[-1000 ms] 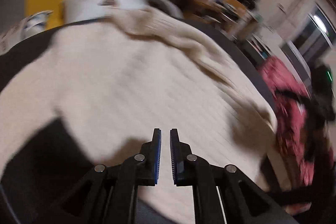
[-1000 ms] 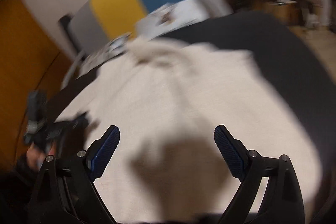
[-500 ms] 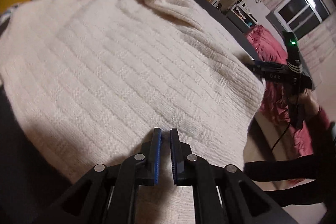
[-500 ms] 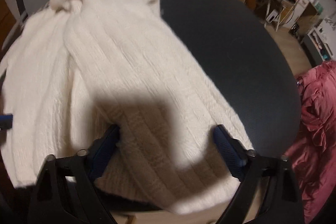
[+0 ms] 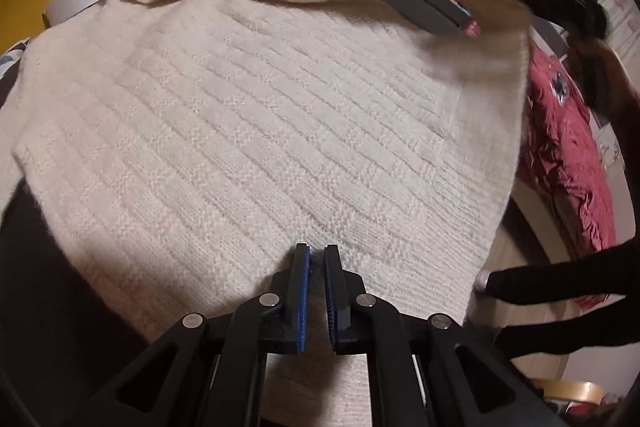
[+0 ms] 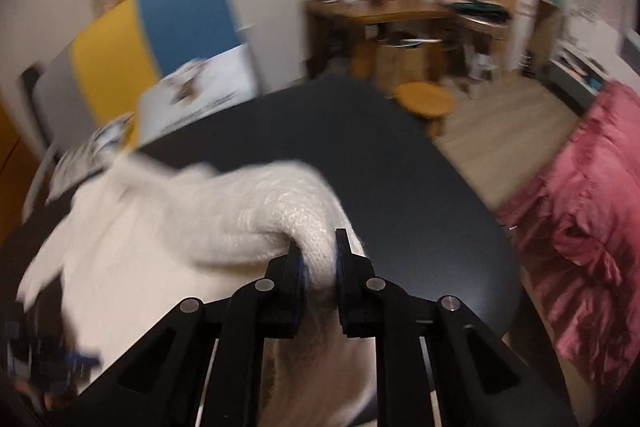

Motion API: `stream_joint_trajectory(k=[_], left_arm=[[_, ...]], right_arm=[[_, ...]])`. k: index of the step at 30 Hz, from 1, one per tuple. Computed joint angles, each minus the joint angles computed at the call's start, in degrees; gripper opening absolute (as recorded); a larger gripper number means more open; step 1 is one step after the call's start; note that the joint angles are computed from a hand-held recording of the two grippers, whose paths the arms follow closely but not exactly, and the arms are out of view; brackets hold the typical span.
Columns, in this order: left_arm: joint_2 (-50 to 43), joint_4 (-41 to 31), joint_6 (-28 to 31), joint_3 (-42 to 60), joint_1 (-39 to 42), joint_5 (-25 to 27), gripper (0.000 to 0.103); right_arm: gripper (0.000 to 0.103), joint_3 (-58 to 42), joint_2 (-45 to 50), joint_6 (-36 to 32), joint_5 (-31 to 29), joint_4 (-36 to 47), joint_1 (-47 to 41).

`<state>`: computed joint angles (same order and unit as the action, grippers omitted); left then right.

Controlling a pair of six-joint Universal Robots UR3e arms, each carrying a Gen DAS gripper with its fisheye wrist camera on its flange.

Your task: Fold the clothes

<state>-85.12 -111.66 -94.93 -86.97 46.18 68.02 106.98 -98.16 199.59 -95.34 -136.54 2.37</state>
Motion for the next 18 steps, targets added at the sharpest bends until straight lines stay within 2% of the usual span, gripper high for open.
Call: stream_joint_trajectory(k=[3, 5, 7, 9, 11, 13, 14, 15, 16, 18], left_arm=[[0.83, -0.09, 2.68, -0.3, 1.75, 1.26, 0.007], [0.0, -1.05, 3.09, 0.73, 3.09, 1.83, 0.007], [-1.43, -3.03, 3.37, 2.63, 4.73, 2.11, 0.007], [-2.54, -4.97, 3.82, 4.3, 6.37, 2.16, 0.007], [-2.16, -6.61, 5.31, 4.88, 8.59, 1.67, 0.007], [-4.04, -10.45, 4.95, 7.92, 10.17, -0.03, 0.007], [-6.22, -13.92, 5.6, 11.3, 12.15, -1.35, 0.007], [-8.65, -16.13, 5.15, 14.63, 14.47, -3.11, 0.007], [-11.65, -17.3, 3.33, 18.28, 16.89, -5.08, 0.007], [-18.09, -19.35, -1.41, 26.28, 21.03, -9.42, 0.007]], right_arm=[[0.014, -8.13, 12.97, 1.49, -5.41, 8.19, -0.27], [0.016, -8.92, 18.55, 1.5, -1.9, 8.14, -1.17], [0.018, -7.47, 20.1, 2.26, 0.46, 5.8, -0.93], [0.021, -6.31, 19.34, 1.36, 0.09, 3.8, 0.69], [0.023, -8.04, 17.97, 1.11, -5.12, 6.39, 3.85], [0.032, -10.16, 16.88, 1.02, -11.05, 9.02, 7.53], [0.036, -11.17, 16.13, 1.37, -15.48, 9.18, 10.79], [0.038, -11.36, 15.1, 1.4, -17.22, 7.67, 13.47], [0.039, -11.98, 14.74, 1.27, -18.08, 5.83, 15.97], [0.049, -14.47, 16.85, 0.29, -13.61, 0.77, 19.58]])
